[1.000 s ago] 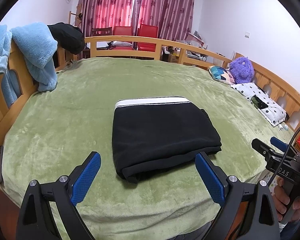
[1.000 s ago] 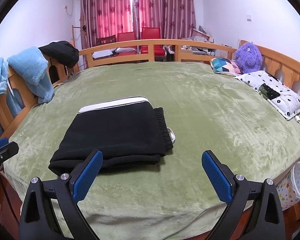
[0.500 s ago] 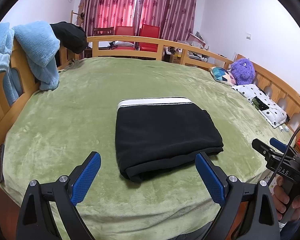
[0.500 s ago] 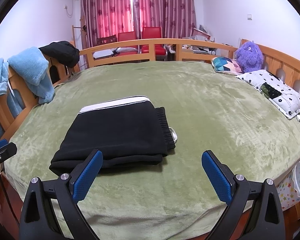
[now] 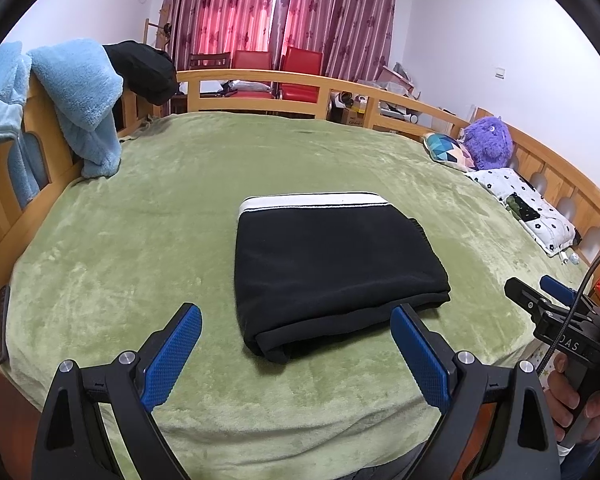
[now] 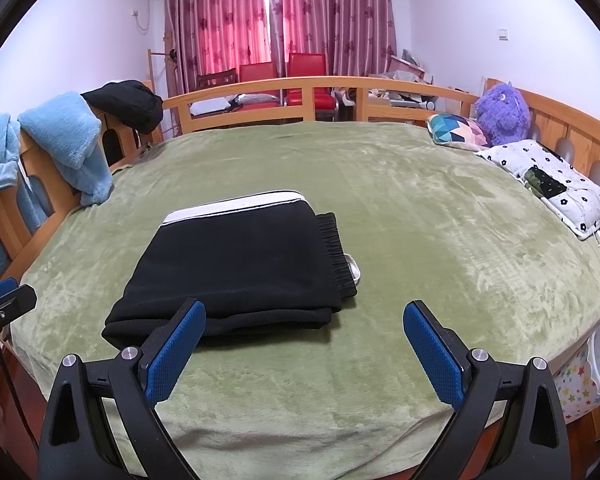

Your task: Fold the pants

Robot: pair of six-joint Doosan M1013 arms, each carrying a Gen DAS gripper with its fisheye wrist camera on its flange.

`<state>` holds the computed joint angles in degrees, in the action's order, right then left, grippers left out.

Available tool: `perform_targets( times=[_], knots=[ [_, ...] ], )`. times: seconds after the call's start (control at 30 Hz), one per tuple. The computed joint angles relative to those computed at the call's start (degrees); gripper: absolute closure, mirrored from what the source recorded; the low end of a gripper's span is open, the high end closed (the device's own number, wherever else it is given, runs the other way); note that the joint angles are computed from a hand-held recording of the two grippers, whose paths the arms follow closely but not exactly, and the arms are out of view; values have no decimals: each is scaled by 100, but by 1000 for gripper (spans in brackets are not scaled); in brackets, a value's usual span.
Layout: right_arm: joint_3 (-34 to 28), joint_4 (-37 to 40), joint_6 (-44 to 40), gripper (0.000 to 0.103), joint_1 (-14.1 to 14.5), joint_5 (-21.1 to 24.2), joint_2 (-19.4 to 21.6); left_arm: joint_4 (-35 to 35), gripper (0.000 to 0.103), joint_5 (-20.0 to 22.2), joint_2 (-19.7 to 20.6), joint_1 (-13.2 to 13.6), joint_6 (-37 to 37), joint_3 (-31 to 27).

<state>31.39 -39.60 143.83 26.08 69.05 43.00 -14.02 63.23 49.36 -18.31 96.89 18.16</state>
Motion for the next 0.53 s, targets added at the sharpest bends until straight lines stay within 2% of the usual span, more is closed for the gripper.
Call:
perform_targets(
  times=[0.47,0.53],
  knots=[
    [-117,197,-127,5,-37,-122,90,3,7,-117,-40,31,-17,120],
    [-212,232,-172,5,-41,-73,142,-112,7,-271,-93,52,81,253]
  ],
)
